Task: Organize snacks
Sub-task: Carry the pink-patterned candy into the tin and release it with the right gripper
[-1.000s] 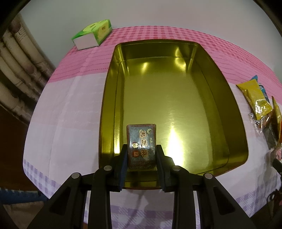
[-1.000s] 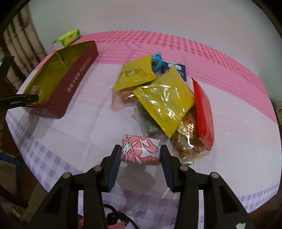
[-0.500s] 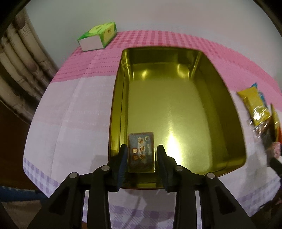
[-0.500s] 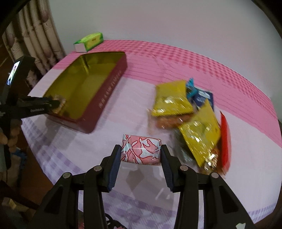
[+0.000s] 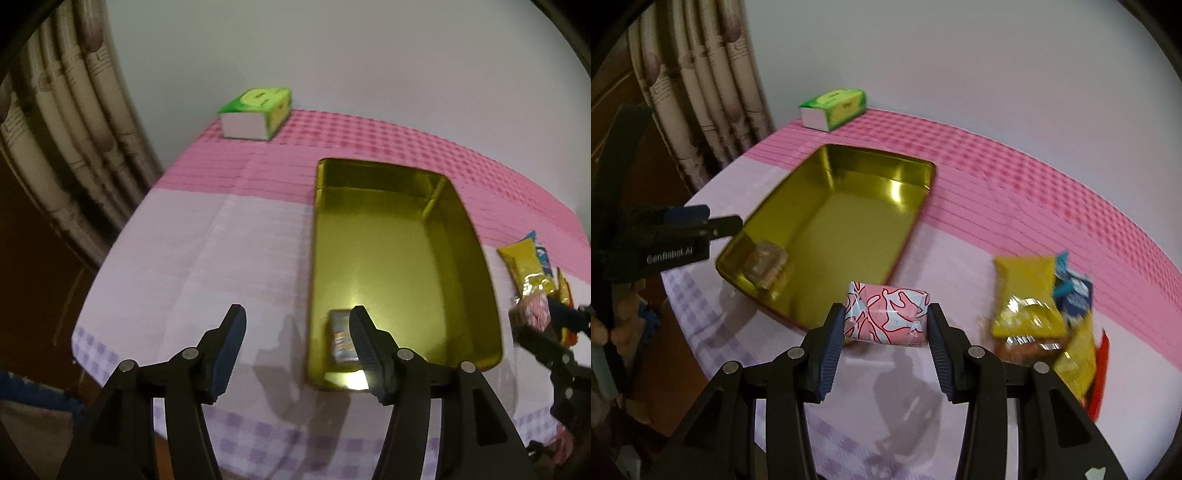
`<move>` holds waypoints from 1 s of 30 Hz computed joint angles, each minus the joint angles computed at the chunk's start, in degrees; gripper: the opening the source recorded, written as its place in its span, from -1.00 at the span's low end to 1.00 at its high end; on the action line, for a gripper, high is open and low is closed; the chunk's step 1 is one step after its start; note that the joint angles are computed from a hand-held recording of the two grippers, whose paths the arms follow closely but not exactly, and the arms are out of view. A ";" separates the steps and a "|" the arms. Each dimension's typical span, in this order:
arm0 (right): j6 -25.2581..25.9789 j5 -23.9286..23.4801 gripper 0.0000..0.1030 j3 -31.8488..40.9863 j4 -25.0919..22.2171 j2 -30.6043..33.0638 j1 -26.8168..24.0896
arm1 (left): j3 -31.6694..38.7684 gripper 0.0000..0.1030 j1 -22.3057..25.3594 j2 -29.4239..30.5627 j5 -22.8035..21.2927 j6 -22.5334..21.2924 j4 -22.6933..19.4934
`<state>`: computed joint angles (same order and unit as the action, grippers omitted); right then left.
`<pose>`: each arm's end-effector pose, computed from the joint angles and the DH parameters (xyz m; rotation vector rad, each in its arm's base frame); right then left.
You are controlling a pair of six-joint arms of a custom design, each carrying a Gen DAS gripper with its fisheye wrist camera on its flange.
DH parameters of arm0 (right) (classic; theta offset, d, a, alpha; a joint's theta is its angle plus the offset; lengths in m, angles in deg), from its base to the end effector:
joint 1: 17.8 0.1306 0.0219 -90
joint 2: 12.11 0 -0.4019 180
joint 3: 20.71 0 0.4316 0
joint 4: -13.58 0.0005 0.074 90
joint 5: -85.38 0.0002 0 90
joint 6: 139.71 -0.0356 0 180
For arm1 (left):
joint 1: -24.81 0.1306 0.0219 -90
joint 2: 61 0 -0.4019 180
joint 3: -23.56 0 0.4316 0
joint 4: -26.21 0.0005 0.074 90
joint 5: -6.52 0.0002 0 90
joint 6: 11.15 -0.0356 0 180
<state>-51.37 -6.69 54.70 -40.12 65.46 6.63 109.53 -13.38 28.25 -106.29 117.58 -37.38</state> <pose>0.3894 0.1777 0.4160 -0.5193 2.5069 0.2225 0.3928 -0.2921 0.4095 -0.1188 2.5818 0.0792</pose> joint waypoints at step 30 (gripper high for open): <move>4.12 2.62 -0.21 5.91 -2.98 12.28 5.22 | -2.48 0.28 1.22 -1.90 -1.00 -1.07 -3.06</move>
<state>-47.25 -4.07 60.61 -43.10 77.74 11.85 107.05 -12.16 26.34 -107.29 116.51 -40.44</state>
